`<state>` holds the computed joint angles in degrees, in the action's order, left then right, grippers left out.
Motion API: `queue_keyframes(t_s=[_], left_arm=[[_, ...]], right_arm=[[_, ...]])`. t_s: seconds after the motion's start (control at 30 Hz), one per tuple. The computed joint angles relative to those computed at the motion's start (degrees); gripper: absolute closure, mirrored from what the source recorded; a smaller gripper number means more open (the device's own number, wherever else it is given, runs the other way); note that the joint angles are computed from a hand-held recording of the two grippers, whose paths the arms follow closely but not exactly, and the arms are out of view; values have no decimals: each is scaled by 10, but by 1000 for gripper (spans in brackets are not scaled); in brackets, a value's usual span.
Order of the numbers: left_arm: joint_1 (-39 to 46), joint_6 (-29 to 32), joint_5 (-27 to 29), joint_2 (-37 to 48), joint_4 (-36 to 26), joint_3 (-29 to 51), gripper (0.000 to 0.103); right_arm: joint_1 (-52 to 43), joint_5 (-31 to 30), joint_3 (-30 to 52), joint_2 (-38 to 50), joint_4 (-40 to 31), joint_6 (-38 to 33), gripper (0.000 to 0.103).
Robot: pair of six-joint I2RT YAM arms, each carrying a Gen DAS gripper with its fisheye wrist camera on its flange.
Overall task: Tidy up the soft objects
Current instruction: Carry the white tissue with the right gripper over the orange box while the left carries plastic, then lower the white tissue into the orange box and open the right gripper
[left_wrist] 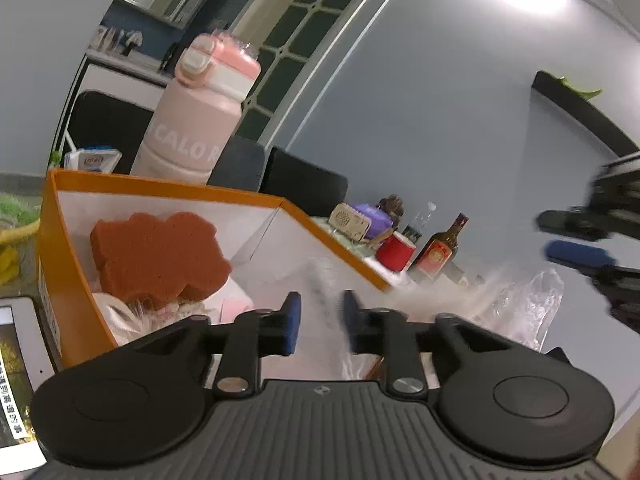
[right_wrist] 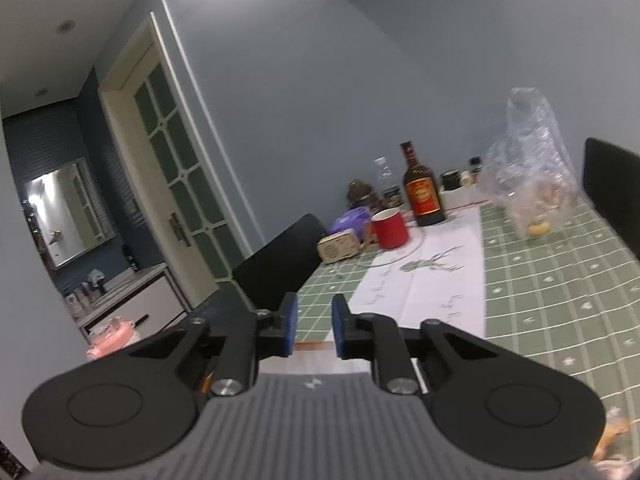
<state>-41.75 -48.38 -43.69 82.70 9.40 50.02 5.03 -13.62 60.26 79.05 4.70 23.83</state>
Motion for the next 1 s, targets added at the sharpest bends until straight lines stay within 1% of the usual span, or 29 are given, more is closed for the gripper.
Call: queue_keyframes(t_s=[0.03, 0.1, 0.13, 0.2, 0.23, 0.3, 0.33, 0.4, 0.43, 0.47, 0.5, 0.53, 0.57, 0.6, 0.63, 0.67, 0.7, 0.73, 0.77, 0.87, 0.93, 1.0], left_arm=[[-7, 9, -10, -3, 27, -12, 46], [-21, 29, -40, -2, 82, -32, 34], [-34, 35, -68, 0, 105, -39, 33], [-44, 44, -94, 3, 136, -48, 32], [-42, 44, -92, 0, 146, -52, 31], [-34, 39, -68, -11, 148, -58, 30], [-34, 37, -62, -15, 154, -62, 30], [-46, 52, -82, -11, 190, -73, 30], [-56, 78, -98, -4, 223, -78, 29], [-63, 113, -106, 2, 265, -86, 29], [-73, 163, -116, 12, 324, -97, 28], [-81, 204, -124, 23, 377, -105, 27], [-92, 250, -133, 35, 434, -113, 27], [-101, 286, -140, 46, 480, -118, 27], [-108, 308, -142, 53, 504, -119, 27], [-111, 311, -140, 53, 491, -114, 26], [-109, 301, -127, 45, 452, -106, 26], [-103, 287, -107, 38, 415, -99, 27], [-99, 279, -95, 37, 400, -96, 27], [-94, 267, -113, 47, 369, -80, 29], [-87, 241, -103, 43, 333, -71, 29], [-81, 218, -102, 42, 302, -63, 29]], right_arm=[[3, 1, 6, 9, -2, -1, 93], [9, -3, 19, 22, -20, -1, 93], [10, -6, 22, 26, -27, -6, 93], [11, -9, 23, 27, -42, -24, 93], [11, -7, 15, 22, -41, -28, 91], [5, -7, 0, 11, -37, -31, 83], [1, -8, -7, 7, -34, -35, 82], [-8, -18, -11, 1, -41, -41, 78], [-14, -27, -10, 2, -48, -44, 76], [-19, -36, -6, 2, -59, -47, 63], [-26, -52, 3, 9, -76, -53, 47], [-29, -60, 10, 13, -91, -58, 40], [-31, -64, 16, 17, -106, -63, 31], [-33, -66, 15, 16, -113, -67, 28], [-34, -64, 13, 16, -113, -69, 26], [-35, -58, 14, 16, -119, -68, 18], [-36, -56, 23, 23, -135, -67, 5], [-39, -64, 41, 36, -159, -71, 2], [-41, -74, 55, 49, -177, -80, 3], [-35, -74, 82, 73, -206, -101, 3], [-22, -49, 98, 89, -214, -110, 3], [-4, -18, 112, 103, -217, -133, 3]])
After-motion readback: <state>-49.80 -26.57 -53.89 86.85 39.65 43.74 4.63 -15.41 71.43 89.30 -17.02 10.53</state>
